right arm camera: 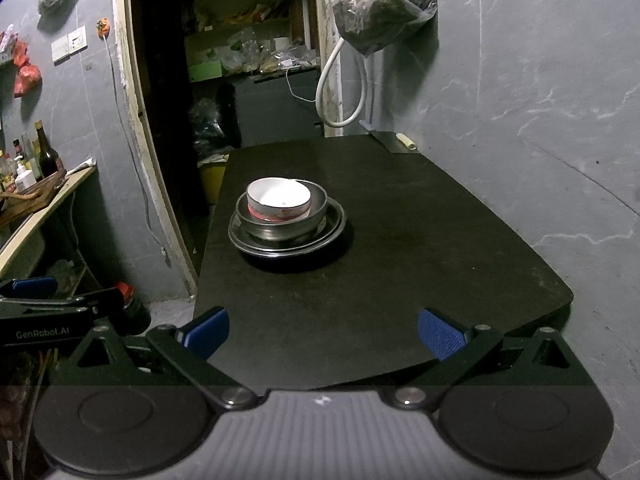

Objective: Organize plates and bowls

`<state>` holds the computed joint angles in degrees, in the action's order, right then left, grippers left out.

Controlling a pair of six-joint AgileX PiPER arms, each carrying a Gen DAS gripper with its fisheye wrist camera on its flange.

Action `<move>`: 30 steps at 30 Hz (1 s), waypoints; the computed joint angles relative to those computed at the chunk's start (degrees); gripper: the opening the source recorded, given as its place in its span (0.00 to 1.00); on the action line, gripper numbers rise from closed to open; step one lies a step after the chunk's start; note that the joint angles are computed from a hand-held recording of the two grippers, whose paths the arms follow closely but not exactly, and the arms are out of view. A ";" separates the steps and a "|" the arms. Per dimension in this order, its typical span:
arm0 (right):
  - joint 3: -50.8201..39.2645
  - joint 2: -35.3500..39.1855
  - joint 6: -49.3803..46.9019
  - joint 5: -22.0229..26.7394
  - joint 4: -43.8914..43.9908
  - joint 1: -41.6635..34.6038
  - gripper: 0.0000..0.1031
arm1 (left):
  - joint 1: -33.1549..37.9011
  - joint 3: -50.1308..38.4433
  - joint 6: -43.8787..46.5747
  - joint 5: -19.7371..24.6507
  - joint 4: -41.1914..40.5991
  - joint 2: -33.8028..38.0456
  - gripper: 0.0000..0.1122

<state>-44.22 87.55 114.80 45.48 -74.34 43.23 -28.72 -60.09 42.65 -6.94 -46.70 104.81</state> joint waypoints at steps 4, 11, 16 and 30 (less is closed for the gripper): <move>0.00 0.02 0.04 0.04 0.02 0.02 1.00 | -0.07 0.46 -1.47 -0.18 1.48 -0.33 0.91; 0.05 -0.27 -0.14 0.35 0.30 0.28 1.00 | -0.09 0.47 -1.20 -0.23 1.13 -0.28 0.91; 0.07 -0.25 -0.09 0.37 0.27 0.33 1.00 | -0.12 0.60 -1.07 -0.27 1.06 -0.37 0.91; 0.25 -1.02 -0.60 0.15 0.75 0.14 1.00 | -0.13 0.69 -0.78 -0.13 0.78 -0.50 0.91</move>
<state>-43.97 86.53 114.20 45.63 -73.59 43.36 -28.85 -59.39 41.88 -7.07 -45.92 104.31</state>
